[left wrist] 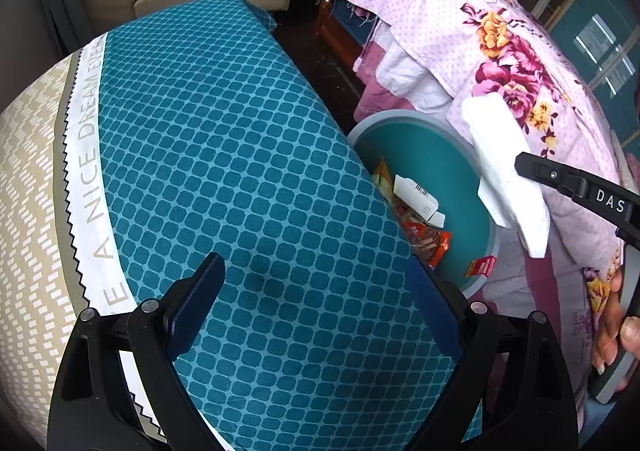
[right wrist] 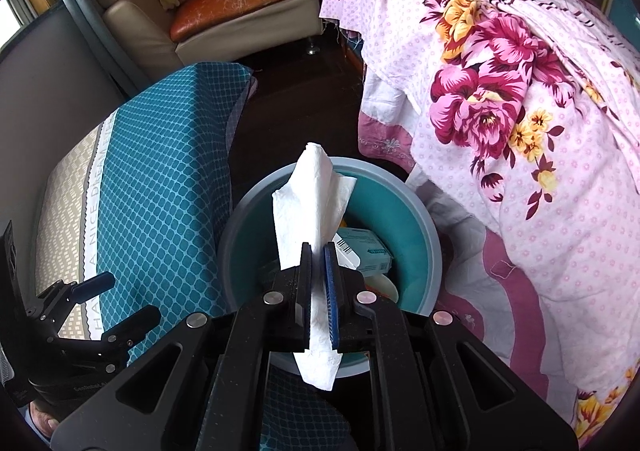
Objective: Collect trash
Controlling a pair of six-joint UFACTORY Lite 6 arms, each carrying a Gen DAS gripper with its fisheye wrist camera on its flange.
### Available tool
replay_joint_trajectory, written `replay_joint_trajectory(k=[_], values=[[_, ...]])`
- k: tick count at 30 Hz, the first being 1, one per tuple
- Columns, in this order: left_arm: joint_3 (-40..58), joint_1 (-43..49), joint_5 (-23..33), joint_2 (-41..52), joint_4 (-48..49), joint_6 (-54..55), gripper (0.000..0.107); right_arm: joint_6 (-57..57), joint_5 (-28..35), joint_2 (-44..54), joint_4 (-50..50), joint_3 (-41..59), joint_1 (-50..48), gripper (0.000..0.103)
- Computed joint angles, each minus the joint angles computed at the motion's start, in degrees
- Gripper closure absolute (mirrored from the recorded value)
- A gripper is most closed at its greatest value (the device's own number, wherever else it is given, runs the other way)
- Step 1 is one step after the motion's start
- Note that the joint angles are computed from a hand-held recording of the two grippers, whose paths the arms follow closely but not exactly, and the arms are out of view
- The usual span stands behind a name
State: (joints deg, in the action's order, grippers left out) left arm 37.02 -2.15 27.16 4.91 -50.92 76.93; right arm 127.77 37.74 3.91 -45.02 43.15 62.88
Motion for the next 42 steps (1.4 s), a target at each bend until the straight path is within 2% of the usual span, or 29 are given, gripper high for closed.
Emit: replay_joint_trajectory(k=[1,2,3,6,7,11,18,20,25,30,42], values=[[0.01,0.13,0.12,-0.07,0.08,-0.06,0.015,0.19,-0.24,-0.04,-0.07,-0.07,-0.14,0.082],[0.05,0.2,0.14,-0.06,0.12,-0.03,0.015,0.11,0.83,0.32,0.19,0.57,0.23,0.063],[-0.05,0.14,0.12,-0.26,0.17,-0.28,0.015,-0.04,1.13,0.66,0.15,0.93,0.36,0.057],[0.33,1.05,0.96,0.01,0.17,-0.43,0.015,-0.37,1.41,1.01,0.29,1.54,0.72,0.045],[0.51,1.36,1.55,0.16,0.31,-0.73,0.015,-0.5,1.97,0.95,0.65,1.75,1.09,0.038],[-0.06,1.64,1.79,-0.72,0.89,-1.11,0.015,-0.69,2.33,0.89,1.28,2.1,1.9,0.029],[-3.07,1.08,1.16,-5.13,1.25,-1.84,0.015,-0.93,2.32,-0.71,2.92,1.78,3.21,0.023],[-3.7,1.1,1.48,-6.64,2.43,-3.13,0.015,-0.7,2.95,-0.94,3.27,2.06,4.25,0.015],[-5.69,2.31,2.95,-11.69,5.44,-5.82,0.015,-2.41,7.14,-0.05,5.35,5.3,8.31,0.007],[-7.97,4.64,4.76,-18.96,8.44,-8.98,0.01,-4.68,12.61,2.6,7.67,10.52,12.44,0.007],[-10.59,13.22,15.01,-35.46,17.17,-14.56,0.008,1.68,24.76,3.47,10.09,16.13,25.23,0.007]])
